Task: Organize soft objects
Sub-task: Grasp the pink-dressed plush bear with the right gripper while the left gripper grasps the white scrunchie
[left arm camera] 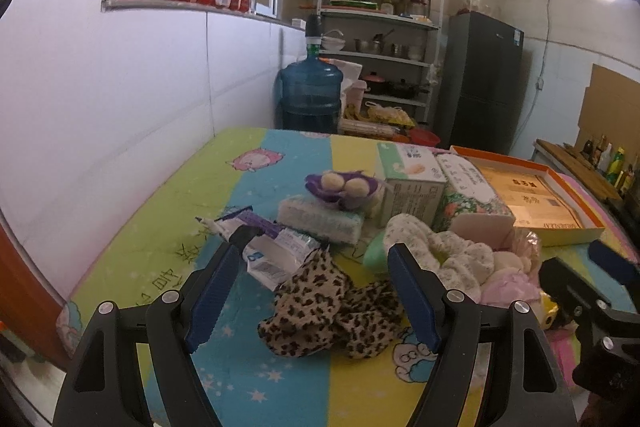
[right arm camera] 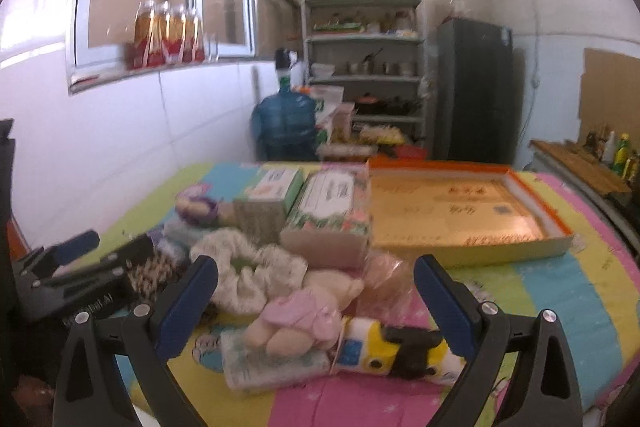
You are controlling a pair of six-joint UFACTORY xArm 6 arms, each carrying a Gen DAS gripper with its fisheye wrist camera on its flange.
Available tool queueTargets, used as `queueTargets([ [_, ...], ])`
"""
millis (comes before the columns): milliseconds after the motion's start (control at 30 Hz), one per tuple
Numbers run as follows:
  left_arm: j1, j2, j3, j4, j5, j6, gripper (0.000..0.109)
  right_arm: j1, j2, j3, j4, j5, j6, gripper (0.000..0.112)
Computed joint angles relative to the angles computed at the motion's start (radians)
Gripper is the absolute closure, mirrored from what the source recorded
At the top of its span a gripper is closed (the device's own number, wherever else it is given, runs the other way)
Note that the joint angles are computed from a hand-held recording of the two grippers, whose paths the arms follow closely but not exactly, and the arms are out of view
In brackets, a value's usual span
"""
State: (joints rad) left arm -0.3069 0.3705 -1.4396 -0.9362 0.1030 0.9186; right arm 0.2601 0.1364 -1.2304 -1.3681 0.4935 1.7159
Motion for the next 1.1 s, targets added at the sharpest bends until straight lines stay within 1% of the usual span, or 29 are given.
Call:
queueTargets([
  [100, 0.012, 0.017, -0.016, -0.037, 0.014, 0.028, 0.03, -0.022, 0.025, -0.009, 0.034, -0.056, -0.027, 0.017],
  [267, 0.027, 0.05, -0.047, -0.017, 0.029, -0.006, 0.03, -0.032, 0.079, -0.036, 0.115, -0.084, -0.119, 0.024],
  [333, 0.029, 0.059, -0.06, -0.024, 0.036, -0.007, 0.03, -0.039, 0.095, -0.043, 0.156, -0.106, -0.157, 0.025],
  [400, 0.03, 0.066, -0.072, -0.051, 0.041, 0.011, 0.03, -0.041, 0.107, -0.051, 0.185, -0.111, -0.185, 0.028],
  [500, 0.034, 0.074, -0.088, -0.084, 0.045, 0.034, 0.03, -0.044, 0.123, -0.064, 0.214, -0.111, -0.218, 0.04],
  [567, 0.039, 0.081, -0.098, -0.079, 0.049, 0.023, 0.03, -0.055, 0.137, -0.069, 0.26, -0.138, -0.259, 0.053],
  [600, 0.04, 0.083, -0.1, -0.073, 0.051, 0.016, 0.03, -0.059, 0.141, -0.068, 0.275, -0.152, -0.268, 0.056],
  [633, 0.042, 0.087, -0.105, -0.062, 0.053, 0.003, 0.03, -0.061, 0.142, -0.067, 0.279, -0.156, -0.265, 0.057],
  [700, 0.047, 0.098, -0.119, -0.04, 0.06, -0.023, 0.03, -0.068, 0.136, -0.059, 0.258, -0.172, -0.245, 0.065],
  [733, 0.047, 0.103, -0.124, -0.028, 0.06, -0.036, 0.03, -0.073, 0.135, -0.056, 0.251, -0.182, -0.239, 0.071],
  [767, 0.048, 0.104, -0.125, -0.028, 0.06, -0.037, 0.03, -0.077, 0.135, -0.055, 0.254, -0.188, -0.243, 0.074],
  [833, 0.048, 0.103, -0.124, -0.029, 0.061, -0.035, 0.03, -0.083, 0.134, -0.049, 0.261, -0.202, -0.251, 0.077],
  [933, 0.045, 0.105, -0.125, -0.019, 0.061, -0.042, 0.03, -0.089, 0.121, -0.031, 0.236, -0.218, -0.227, 0.08],
  [1033, 0.038, 0.1, -0.121, -0.044, 0.061, -0.017, 0.03, -0.1, 0.105, -0.015, 0.191, -0.243, -0.174, 0.084],
  [1100, 0.03, 0.086, -0.106, -0.081, 0.055, 0.021, 0.03, -0.101, 0.097, -0.011, 0.162, -0.241, -0.153, 0.086],
])
